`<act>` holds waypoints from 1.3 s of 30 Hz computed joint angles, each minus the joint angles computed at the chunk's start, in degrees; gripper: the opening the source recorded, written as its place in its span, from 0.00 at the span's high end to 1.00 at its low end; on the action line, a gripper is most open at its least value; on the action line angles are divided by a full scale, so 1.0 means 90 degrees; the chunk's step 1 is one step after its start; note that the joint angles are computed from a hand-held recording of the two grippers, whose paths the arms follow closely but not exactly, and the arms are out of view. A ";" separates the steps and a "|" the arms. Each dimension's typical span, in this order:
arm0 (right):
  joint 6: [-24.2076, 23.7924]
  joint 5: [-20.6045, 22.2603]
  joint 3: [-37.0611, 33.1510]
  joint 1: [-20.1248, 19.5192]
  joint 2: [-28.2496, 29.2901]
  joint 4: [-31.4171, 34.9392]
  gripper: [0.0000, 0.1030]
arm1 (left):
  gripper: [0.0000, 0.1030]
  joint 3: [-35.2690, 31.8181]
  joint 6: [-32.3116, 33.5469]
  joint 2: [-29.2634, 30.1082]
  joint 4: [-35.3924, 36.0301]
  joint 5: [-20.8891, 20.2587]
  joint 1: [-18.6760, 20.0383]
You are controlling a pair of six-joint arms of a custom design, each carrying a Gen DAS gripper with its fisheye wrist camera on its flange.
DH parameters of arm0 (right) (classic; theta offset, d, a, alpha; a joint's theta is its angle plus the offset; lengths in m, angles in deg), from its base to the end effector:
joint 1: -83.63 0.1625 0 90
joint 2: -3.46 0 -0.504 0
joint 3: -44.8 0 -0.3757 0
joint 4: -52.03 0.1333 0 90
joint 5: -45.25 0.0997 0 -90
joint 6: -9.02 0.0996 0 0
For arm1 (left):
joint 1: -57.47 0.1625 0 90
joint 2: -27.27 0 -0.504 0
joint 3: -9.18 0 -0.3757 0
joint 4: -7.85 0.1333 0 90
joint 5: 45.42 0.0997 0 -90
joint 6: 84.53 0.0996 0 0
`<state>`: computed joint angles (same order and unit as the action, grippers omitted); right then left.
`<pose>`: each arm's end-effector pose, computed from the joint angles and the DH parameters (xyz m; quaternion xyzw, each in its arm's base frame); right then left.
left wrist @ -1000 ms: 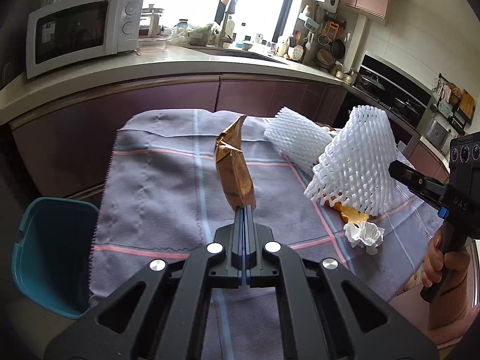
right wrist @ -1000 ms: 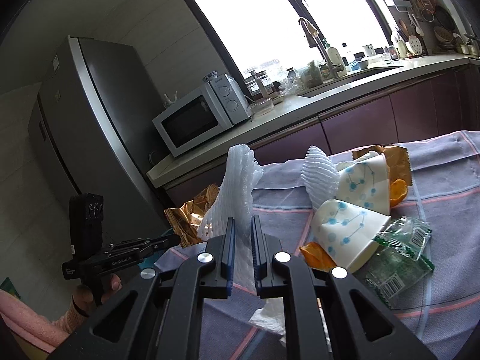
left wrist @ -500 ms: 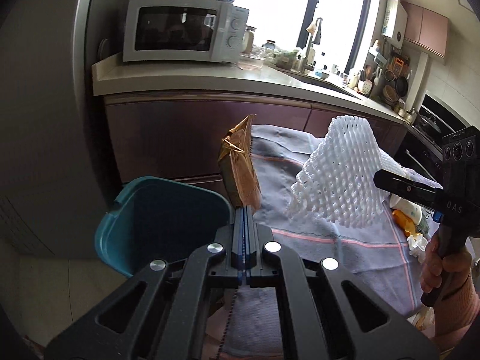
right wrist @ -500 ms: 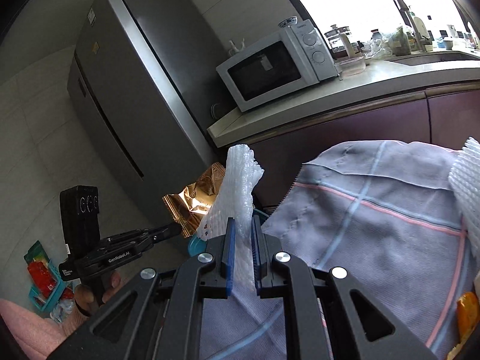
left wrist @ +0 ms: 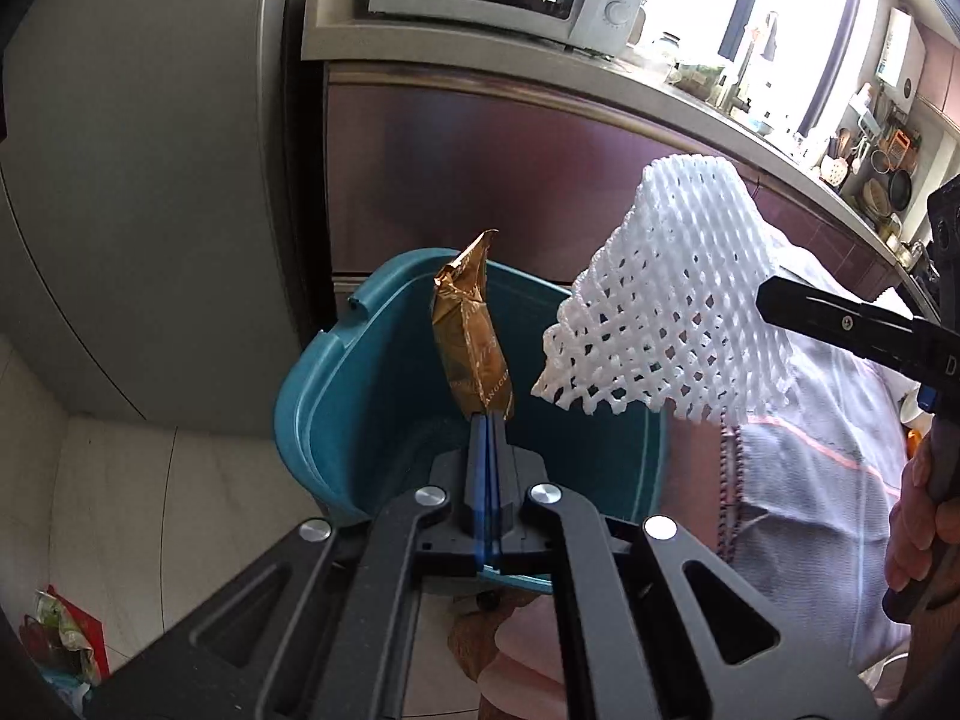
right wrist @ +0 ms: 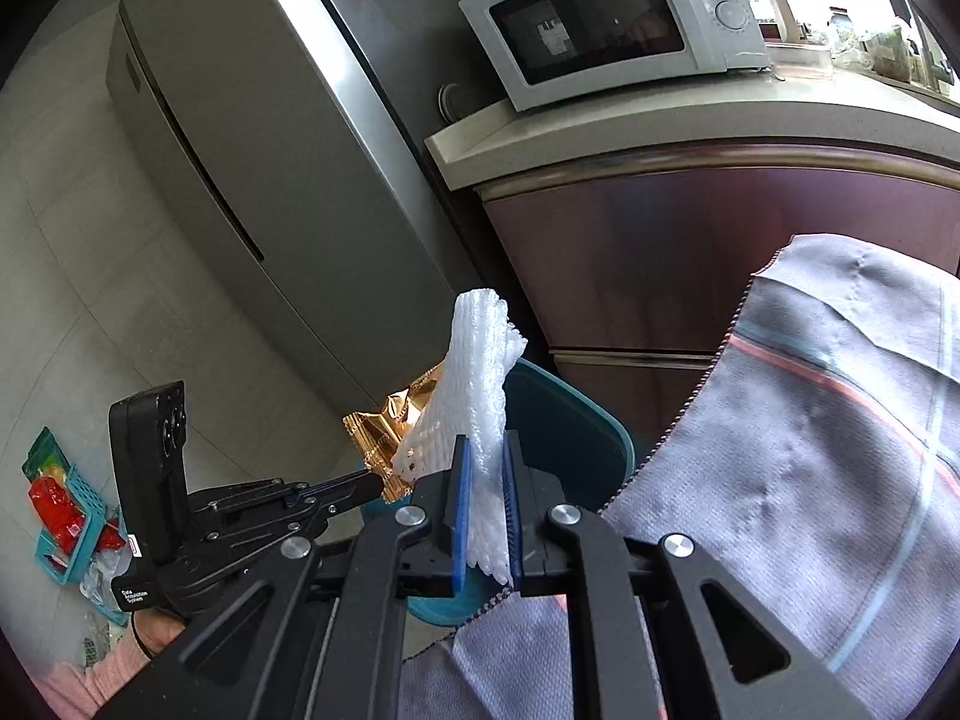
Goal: Collect trash
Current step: 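Open both tools to drop the wrapper and foam net into the bin, then grasp the crumpled tissue with the left tool while the right tool grasps the clear wrapper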
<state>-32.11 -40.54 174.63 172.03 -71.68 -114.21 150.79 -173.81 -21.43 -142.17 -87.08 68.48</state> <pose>0.1273 -0.4794 0.2873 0.3384 -0.9215 0.1871 0.0345 -0.3150 -0.2729 0.0562 0.0370 0.8819 -0.3642 0.2971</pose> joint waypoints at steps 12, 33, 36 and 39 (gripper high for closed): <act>0.0623 -0.1171 -0.0255 0.0451 0.0897 -0.0291 0.87 | 0.96 0.0156 0.0406 0.0390 -0.0900 -0.0203 0.0605; -0.0500 0.0173 0.0490 -0.0358 -0.1109 -0.0065 0.60 | 0.46 -0.0324 0.2302 0.0967 -0.2458 0.0712 -0.0406; -0.0742 0.0465 0.0679 -0.0719 -0.1812 0.0018 0.58 | 0.42 -0.0568 0.3309 0.1272 -0.3404 0.0529 -0.0501; -0.0924 0.0764 0.0833 -0.1230 -0.2525 0.0163 0.56 | 0.41 -0.0953 0.4144 0.1613 -0.4012 0.0156 -0.0553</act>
